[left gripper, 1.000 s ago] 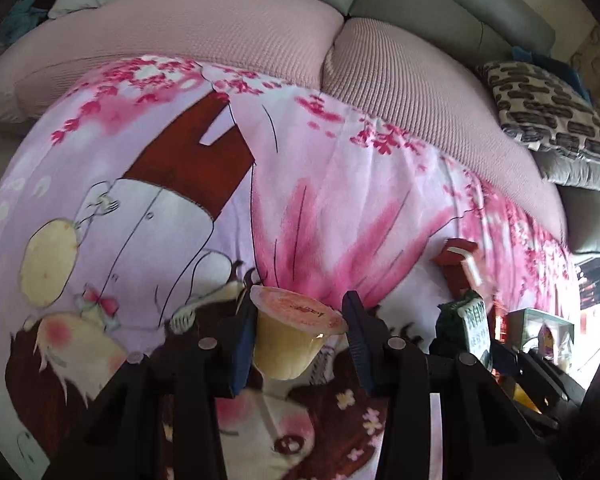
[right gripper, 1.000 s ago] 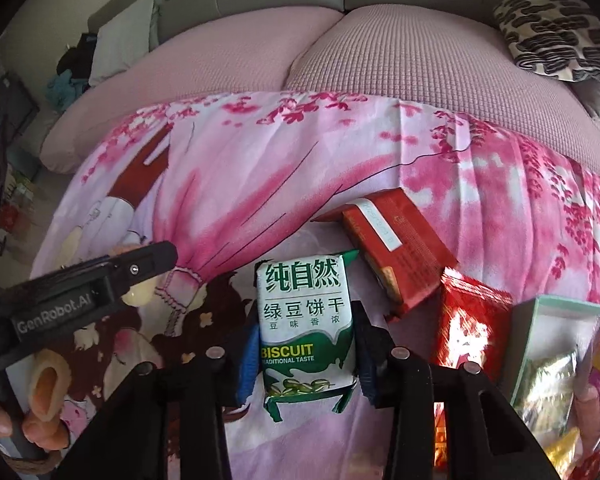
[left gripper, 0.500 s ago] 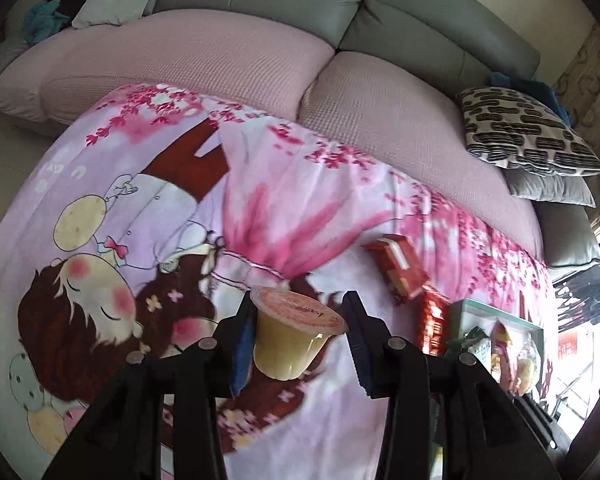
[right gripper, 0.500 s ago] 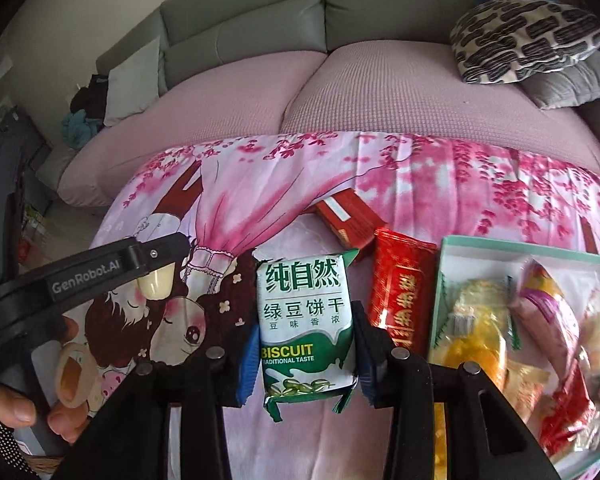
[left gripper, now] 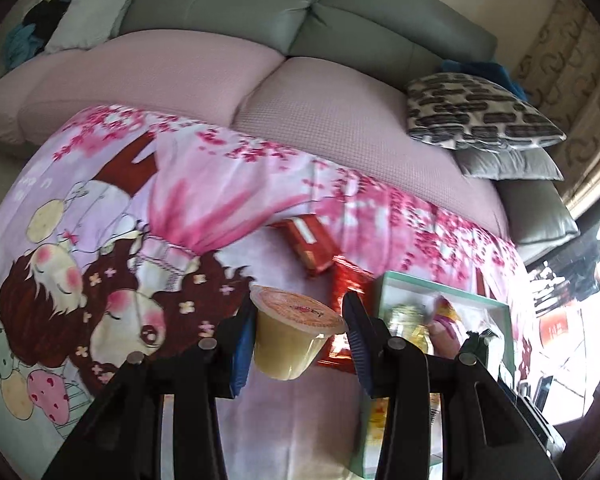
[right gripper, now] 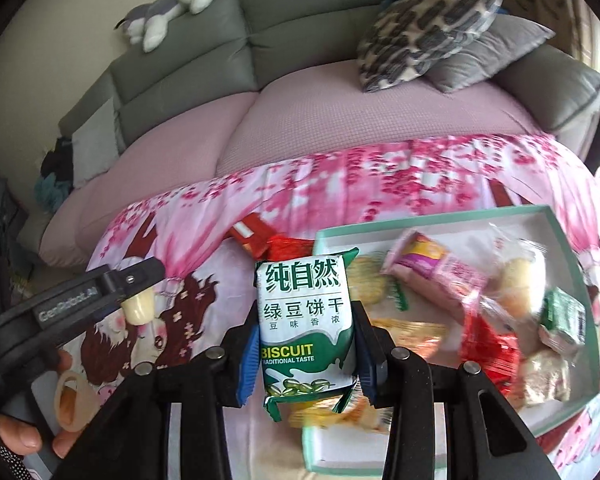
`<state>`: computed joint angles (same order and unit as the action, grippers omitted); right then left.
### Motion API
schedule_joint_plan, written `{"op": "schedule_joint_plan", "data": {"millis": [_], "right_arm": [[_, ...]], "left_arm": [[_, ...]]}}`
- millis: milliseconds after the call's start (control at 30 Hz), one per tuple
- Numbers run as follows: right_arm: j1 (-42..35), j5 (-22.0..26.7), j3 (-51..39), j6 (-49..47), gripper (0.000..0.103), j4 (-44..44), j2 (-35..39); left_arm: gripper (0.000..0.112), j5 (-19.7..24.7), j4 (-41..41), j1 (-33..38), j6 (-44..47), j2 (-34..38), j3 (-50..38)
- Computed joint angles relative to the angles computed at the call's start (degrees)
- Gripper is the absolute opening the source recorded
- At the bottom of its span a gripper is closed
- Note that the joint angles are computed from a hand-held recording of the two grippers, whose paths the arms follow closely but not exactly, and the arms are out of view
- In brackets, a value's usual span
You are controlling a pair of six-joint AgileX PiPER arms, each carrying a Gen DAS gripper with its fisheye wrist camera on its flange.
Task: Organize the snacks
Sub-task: 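Lift the green biscuit box with right tool while left tool lifts pudding cup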
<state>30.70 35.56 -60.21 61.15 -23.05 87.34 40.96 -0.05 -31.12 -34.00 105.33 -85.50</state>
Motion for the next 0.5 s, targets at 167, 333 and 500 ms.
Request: {"op": "schedule_joint_plan", "data": {"millis": [167, 333, 500], "right_arm": [[-4.5, -0.1, 4.6, 1.8, 0.043, -1.5, -4.5], [-10.7, -0.4, 8.5, 0.6, 0.043, -0.2, -8.1], [-16.9, 0.7, 11.7, 0.3, 0.043, 0.2, -11.7]], "left_arm": [[0.044, 0.9, 0.6, -3.2, -0.1, 1.7, -2.8], [0.044, 1.3, 0.0, -6.4, 2.1, 3.9, -5.9], [0.044, 2.6, 1.2, -10.5, 3.1, 7.1, -10.8]]}}
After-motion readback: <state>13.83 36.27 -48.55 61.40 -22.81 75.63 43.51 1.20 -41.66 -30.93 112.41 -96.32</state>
